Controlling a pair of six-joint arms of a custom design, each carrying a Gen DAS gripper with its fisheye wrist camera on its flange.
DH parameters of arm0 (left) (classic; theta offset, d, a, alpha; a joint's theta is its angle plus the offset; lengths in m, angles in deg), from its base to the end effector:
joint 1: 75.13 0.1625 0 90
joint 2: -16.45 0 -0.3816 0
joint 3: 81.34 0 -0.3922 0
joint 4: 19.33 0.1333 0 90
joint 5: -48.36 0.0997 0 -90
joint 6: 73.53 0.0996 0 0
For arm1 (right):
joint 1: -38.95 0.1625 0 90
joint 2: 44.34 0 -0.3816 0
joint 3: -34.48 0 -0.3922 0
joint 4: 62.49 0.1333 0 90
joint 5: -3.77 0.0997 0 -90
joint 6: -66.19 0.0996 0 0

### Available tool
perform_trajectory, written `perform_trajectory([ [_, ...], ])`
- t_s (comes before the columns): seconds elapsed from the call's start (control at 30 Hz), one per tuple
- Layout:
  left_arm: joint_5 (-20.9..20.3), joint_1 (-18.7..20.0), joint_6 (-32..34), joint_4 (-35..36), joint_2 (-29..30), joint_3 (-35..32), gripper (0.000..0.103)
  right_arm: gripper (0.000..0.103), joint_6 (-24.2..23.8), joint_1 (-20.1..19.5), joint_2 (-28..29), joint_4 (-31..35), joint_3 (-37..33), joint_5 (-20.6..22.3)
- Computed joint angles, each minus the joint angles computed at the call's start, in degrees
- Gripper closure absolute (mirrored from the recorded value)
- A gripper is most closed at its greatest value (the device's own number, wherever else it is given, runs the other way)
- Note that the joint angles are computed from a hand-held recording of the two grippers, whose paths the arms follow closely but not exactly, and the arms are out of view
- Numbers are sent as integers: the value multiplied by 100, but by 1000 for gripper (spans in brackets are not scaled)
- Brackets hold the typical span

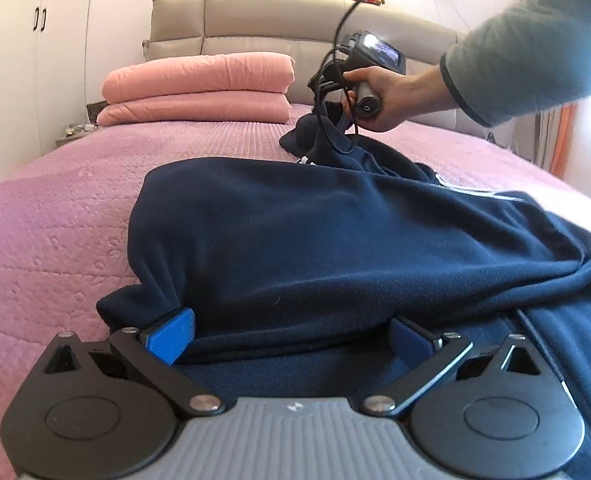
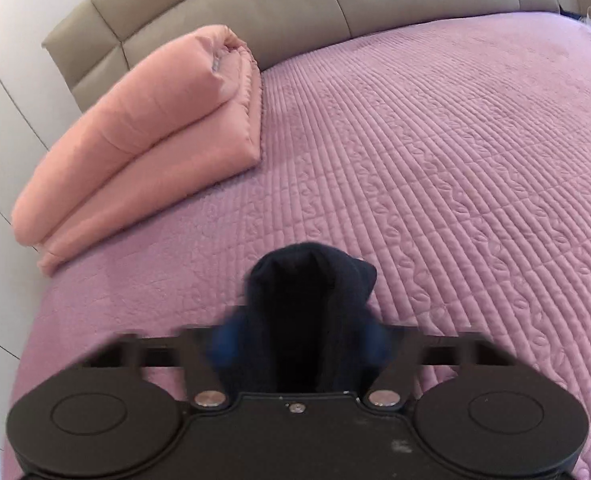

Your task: Fold large clothes

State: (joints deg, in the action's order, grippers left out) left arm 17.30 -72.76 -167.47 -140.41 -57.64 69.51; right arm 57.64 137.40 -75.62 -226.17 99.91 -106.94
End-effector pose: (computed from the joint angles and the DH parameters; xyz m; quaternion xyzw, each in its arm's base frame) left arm -0.2181 -0.2278 0.0405 0.1465 0.8116 -0.4580 0.3317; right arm 0.2126 -0.7639 0.1321 0.0767 -0.9246 0.3325 0.1694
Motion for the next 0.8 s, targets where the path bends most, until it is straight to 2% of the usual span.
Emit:
perform_trajectory([
  [0.03, 2, -2, 2, -30, -17, 15, 0, 84, -96, 16, -64, 20, 76, 2],
  [0.1, 5, 4, 7, -26, -23, 13, 0, 86, -415, 69, -261, -381, 426, 32],
  [0.2, 7, 11, 9, -29, -7, 8, 0, 86, -827, 187, -871, -795, 1224, 194],
  [0.3, 4, 41, 44, -5, 10, -26, 0, 87, -1107, 366, -1791, -997, 2245, 542],
  [0.5, -62, 179, 186, 230, 46, -245, 0, 87, -1125, 766, -3956, -997, 4128, 1349],
  [0.53, -111, 197, 153, 510, 49, -386, 0, 87, -1074, 816, -4423, -910, 4444, 1538],
  [0.57, -172, 187, 86, 845, 11, -533, 6, 87, -1074, 873, -4799, -831, 4683, 1637],
  [0.63, -317, 12, -534, 1870, -216, -848, 13, 87, -1122, 957, -5689, -485, 5190, 1856],
  [0.7, -428, -385, -1642, 3029, -641, -1076, 11, 86, -1204, 968, -6646, 197, 5657, 2079],
  [0.73, -482, -590, -2159, 3565, -810, -1182, 6, 84, -1267, 965, -7093, 579, 5871, 2108],
  [0.8, -619, -932, -2910, 4516, -996, -1414, 3, 71, -1419, 967, -7960, 1552, 6242, 1956],
])
